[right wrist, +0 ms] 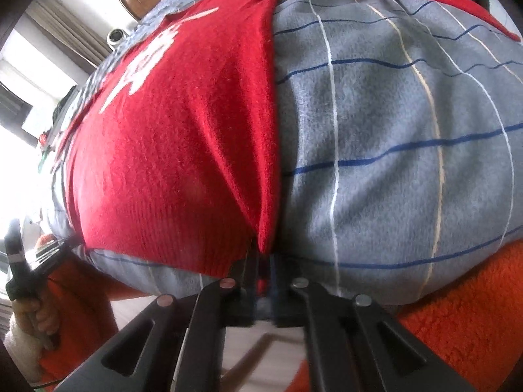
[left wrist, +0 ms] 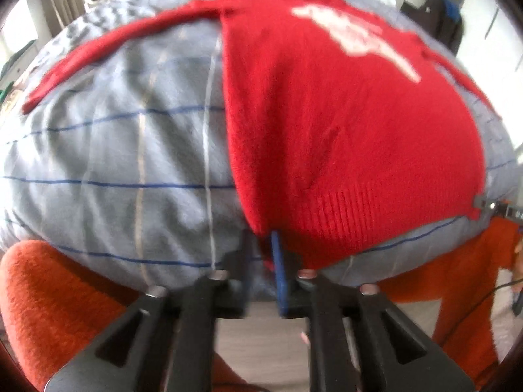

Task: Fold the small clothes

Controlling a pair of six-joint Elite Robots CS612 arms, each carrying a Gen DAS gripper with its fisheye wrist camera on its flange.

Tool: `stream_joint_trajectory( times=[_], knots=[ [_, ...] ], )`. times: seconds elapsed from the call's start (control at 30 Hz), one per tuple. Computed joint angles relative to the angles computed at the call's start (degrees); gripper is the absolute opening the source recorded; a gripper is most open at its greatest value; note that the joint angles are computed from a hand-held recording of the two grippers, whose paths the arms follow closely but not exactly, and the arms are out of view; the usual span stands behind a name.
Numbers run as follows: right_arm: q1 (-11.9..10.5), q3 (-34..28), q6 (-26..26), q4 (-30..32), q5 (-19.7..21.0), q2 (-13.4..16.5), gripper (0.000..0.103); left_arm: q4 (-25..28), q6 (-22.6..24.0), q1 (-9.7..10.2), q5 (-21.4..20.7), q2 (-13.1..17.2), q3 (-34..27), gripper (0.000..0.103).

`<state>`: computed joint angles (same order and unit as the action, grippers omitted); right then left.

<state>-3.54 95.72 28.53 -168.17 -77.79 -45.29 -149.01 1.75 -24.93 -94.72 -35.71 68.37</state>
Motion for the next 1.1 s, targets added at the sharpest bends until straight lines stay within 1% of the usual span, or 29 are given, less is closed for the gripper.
stream_joint_trajectory(
  times=[0.03, 0.07, 0.1, 0.13, 0.2, 0.23, 0.3, 0.33, 0.43, 0.6, 0.93, 1.1],
  knots=[
    [-0.2, 0.9, 0.9, -1.7, 0.2, -0.4, 0.029, -2.4, -0.8, -0.02, 0.6, -0.5, 1.1, 0.056],
    [-0.2, 1.7, 1.5, -3.2, -0.1, -0.8, 0.037, -5.4, -2.0, -0.06, 1.6, -1.1, 2.3, 0.083],
    [-0.1, 2.4, 2.2, -4.8, -1.0, -1.1, 0.049, -8.0, -2.9, -0.04, 2.0, -1.4, 3.2, 0.09],
    [0.3, 3.4, 3.0, -7.5, -4.2, -1.8, 0.053, -10.5, -3.5, 0.01, 2.2, -1.7, 3.9, 0.09],
    [0.9, 4.4, 3.7, -11.2, -8.5, -2.5, 0.053, -12.2, -3.3, -0.05, 2.8, -1.6, 4.0, 0.091],
    [1.3, 5.0, 4.0, -13.9, -11.4, -2.7, 0.055, -12.7, -3.4, -0.27, 4.0, -1.5, 4.1, 0.091],
    [1.9, 5.3, 4.2, -16.2, -15.6, -2.8, 0.06, -12.5, -3.9, -0.53, 5.6, -1.2, 3.7, 0.091],
    [2.2, 5.4, 4.3, -17.6, -17.7, -2.8, 0.06, -12.1, -4.2, -0.58, 5.9, -1.1, 3.4, 0.091],
    [2.5, 4.9, 4.0, -18.0, -20.0, -2.6, 0.06, -11.5, -4.8, -0.42, 6.8, -0.6, 2.5, 0.091],
    [2.6, 4.1, 3.9, -16.1, -20.4, -2.1, 0.06, -11.4, -4.8, -0.23, 8.1, -0.5, 2.2, 0.091],
    [3.3, 2.8, 1.5, -14.7, -21.2, -1.4, 0.06, -11.3, -5.7, -0.38, 10.3, -0.4, 2.2, 0.091],
    [3.2, 2.8, 1.7, -14.3, -21.3, -1.5, 0.06, -11.6, -5.3, -0.53, 11.5, -0.4, 2.3, 0.091]
  ],
)
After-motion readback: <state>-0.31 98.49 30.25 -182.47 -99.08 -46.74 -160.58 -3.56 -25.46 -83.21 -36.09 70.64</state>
